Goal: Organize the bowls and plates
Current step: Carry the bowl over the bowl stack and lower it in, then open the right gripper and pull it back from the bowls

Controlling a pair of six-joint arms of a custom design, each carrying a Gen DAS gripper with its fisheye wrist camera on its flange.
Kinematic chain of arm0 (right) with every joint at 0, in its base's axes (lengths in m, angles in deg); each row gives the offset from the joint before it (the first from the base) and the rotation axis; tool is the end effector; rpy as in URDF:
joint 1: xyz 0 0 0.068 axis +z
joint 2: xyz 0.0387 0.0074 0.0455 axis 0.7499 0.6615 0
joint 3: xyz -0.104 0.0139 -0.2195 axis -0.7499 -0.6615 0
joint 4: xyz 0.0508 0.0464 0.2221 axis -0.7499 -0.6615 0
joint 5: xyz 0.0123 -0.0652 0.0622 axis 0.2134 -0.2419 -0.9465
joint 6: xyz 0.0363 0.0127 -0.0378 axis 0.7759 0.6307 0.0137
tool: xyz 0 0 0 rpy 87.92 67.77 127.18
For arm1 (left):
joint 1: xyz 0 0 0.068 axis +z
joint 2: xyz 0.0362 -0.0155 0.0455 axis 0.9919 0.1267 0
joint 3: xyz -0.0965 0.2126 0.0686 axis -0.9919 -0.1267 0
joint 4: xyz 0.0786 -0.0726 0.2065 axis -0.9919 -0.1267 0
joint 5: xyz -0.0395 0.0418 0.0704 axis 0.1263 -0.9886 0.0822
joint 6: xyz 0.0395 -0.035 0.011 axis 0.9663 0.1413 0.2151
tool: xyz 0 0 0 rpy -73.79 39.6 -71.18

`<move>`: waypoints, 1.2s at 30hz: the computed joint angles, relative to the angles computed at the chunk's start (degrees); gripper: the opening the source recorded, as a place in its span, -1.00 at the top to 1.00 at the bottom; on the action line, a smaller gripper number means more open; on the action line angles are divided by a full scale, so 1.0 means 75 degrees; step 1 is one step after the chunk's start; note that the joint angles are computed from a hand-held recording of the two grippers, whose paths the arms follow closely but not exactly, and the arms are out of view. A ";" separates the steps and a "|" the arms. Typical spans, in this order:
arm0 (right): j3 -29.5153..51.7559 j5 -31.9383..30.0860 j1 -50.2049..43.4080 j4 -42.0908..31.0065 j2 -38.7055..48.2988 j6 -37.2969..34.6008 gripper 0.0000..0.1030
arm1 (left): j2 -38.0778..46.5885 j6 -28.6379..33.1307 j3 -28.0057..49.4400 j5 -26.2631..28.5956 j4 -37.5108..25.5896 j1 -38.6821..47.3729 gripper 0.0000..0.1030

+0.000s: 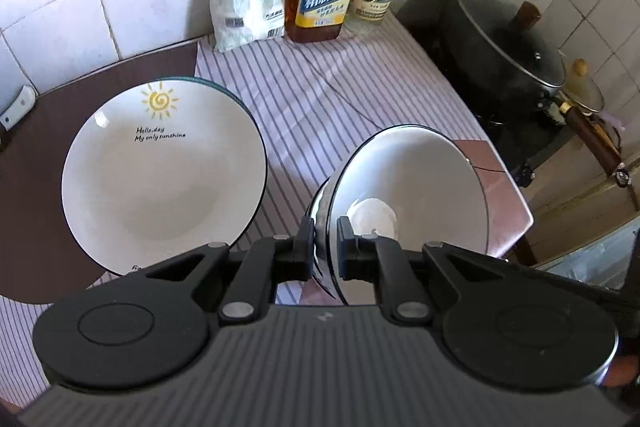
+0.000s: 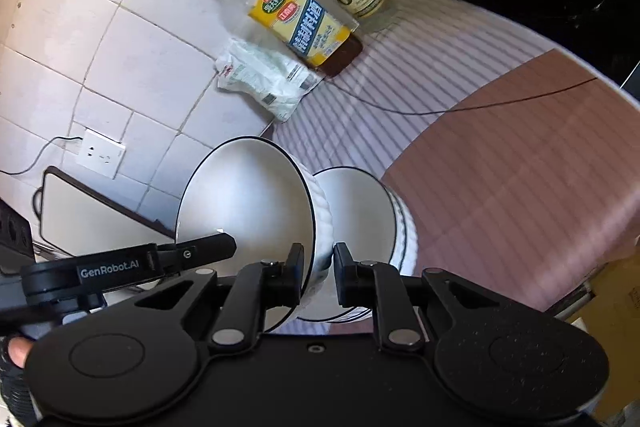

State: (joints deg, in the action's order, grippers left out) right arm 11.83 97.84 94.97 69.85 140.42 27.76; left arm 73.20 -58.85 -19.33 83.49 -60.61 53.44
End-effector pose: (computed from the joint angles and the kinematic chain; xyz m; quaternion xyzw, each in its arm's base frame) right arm 0.1421 0.1399 0.1255 0.2124 0.8778 0.3123 0.2945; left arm 0.2434 -0.1407 0.1627 0.1478 0.9497 -0.1452 0.2350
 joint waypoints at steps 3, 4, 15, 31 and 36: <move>0.0331 0.0273 0.0113 -0.0440 0.0185 -0.0249 0.61 | 0.0196 -0.0070 0.0002 -0.0113 0.0129 -0.0091 0.81; 0.0428 0.0441 0.0195 -0.0640 0.0199 -0.0370 0.61 | 0.0277 -0.0079 0.0030 -0.0095 0.0124 -0.0094 0.81; 0.1811 0.1607 0.0790 -0.2184 0.1335 -0.2128 0.62 | 0.0522 0.0061 -0.0247 -0.0323 0.0494 -0.0243 0.82; 0.4200 0.3914 0.1762 -0.4591 0.3480 -0.2982 0.53 | 0.1219 -0.0363 -0.0180 -0.0727 0.0944 -0.0509 0.78; 0.4082 0.4259 0.1979 -0.4512 0.3546 -0.3052 0.42 | 0.1245 -0.0464 -0.0292 -0.0656 0.1093 -0.0507 0.74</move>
